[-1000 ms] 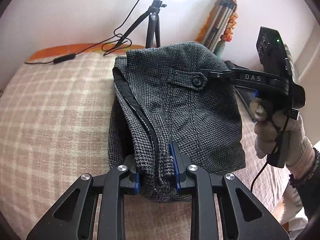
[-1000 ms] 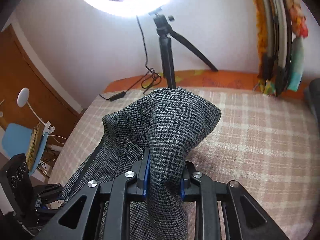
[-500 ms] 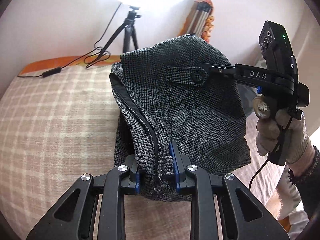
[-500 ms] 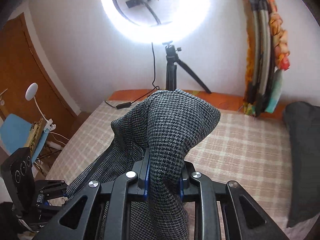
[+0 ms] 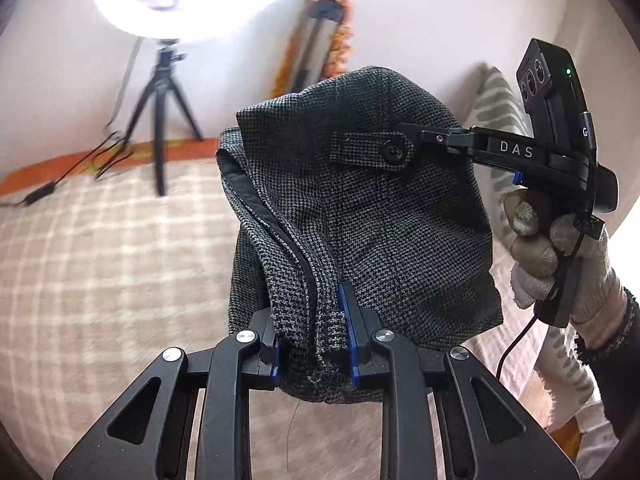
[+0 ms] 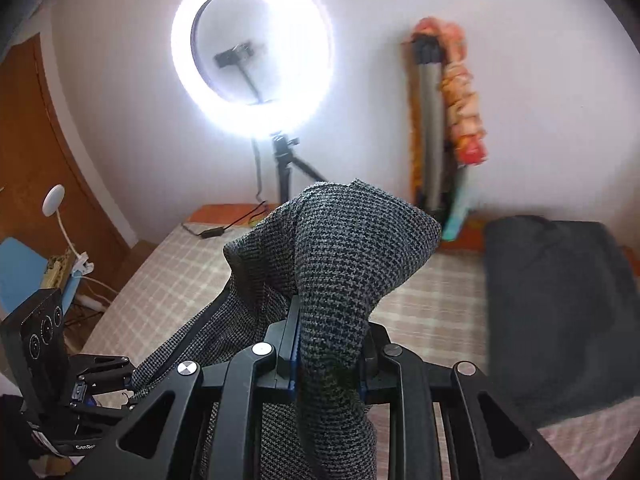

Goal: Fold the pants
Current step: 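Carry the folded trousers with both grippers onto the dark trouser stack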

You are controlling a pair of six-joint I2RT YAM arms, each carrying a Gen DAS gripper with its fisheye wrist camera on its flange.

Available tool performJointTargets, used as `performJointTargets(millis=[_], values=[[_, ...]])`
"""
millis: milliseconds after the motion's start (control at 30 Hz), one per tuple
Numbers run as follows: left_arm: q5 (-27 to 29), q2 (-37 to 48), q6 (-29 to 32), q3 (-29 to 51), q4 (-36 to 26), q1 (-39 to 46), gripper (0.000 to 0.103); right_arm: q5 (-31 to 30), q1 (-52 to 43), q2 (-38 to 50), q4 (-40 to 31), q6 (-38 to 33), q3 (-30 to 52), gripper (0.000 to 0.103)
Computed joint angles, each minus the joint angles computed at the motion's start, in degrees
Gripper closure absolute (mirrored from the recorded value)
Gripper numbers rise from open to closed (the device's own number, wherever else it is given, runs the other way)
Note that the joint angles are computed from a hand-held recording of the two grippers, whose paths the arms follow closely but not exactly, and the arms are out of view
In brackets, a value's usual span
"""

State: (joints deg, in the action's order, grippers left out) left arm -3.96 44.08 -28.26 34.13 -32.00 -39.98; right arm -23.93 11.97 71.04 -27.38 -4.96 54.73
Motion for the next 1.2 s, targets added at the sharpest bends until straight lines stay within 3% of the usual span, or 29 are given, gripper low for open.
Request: performJointTargets(millis=[300, 567, 900, 1200], values=[[-3.6, 19.5, -0.1, 10.6, 12.2, -7.7, 0.081, -6.0, -15.8, 1.5, -7.4, -10.0, 8.1, 0.084], [-3.7, 35.5, 1.3, 22.1, 18.8, -9.6, 0.081, -7.7, -24.7, 9.2, -10.8, -16.4, 19.4, 0.084], [-5.2, 53.4, 2.8, 39.0, 21.4, -10.9, 0.081, -6.2, -30.8, 22.6, -11.2, -22.9, 34.6, 0.084], [-5.5, 63.5, 2.1, 46.5, 20.4, -10.3, 0.081, -3.8, -30.5, 34.1, -9.2, -23.9, 42.0, 0.084]])
